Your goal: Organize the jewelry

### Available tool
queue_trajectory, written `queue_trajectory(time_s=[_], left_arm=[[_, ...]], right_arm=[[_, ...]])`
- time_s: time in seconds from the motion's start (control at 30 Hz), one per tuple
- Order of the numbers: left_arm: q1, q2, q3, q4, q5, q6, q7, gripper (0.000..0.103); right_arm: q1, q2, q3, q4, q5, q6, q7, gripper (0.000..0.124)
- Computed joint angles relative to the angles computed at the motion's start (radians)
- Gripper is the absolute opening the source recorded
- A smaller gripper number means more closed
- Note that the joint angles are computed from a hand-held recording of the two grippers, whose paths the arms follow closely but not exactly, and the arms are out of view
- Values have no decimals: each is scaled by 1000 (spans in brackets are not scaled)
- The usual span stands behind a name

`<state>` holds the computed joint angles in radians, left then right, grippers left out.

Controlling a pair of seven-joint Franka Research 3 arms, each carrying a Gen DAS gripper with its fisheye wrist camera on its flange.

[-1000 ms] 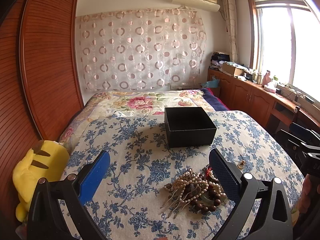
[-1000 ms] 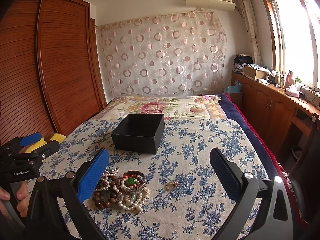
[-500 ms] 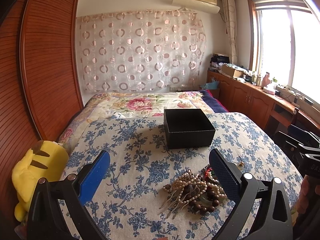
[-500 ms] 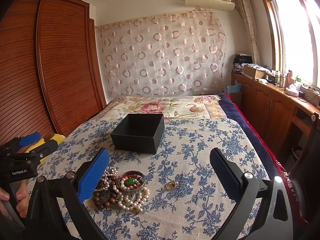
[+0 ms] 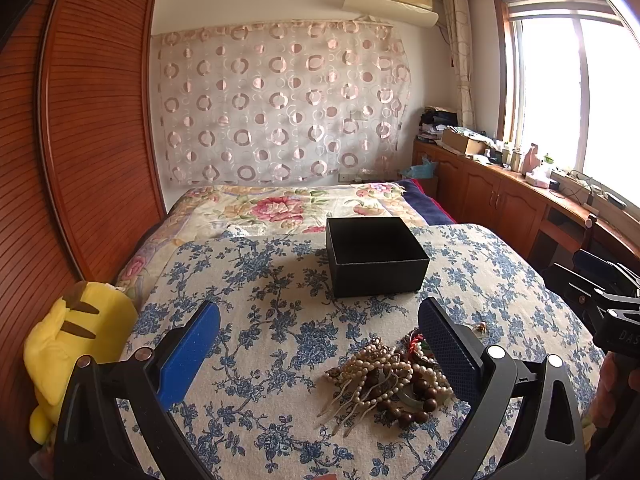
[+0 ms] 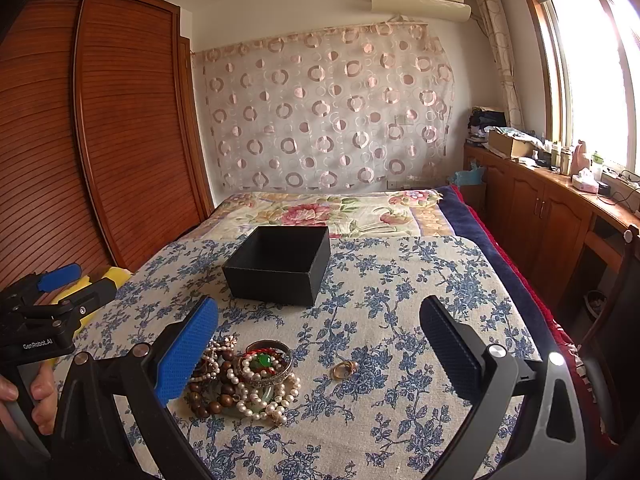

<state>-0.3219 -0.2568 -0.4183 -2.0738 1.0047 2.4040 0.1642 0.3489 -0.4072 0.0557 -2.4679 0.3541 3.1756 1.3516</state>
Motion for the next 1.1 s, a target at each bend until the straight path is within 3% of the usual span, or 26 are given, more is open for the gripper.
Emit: queue_trajectory(time_s=[0.37,0.63,0.73,0.9,1.1], left_arm=[[-4,4,4,-2,-8,10,7,96],[-8,22,53,-44,-132,125,133,96],[-9,33,71,-64,-202,188,200,96],[-15,68,76,-62,-286,214,306,96],[-32,96,98,-68,-420,262,438,75]], right_arm=[[6,-2,2,4,-1,-12,0,101],[115,-3,-90,-2,46,-60,-105,101],[122,4,-94,-6,63,-70,-143,98],[141,21,-113,-7,107,-101,-217,91],[167,48,-140,10,195,-177,-319,84]])
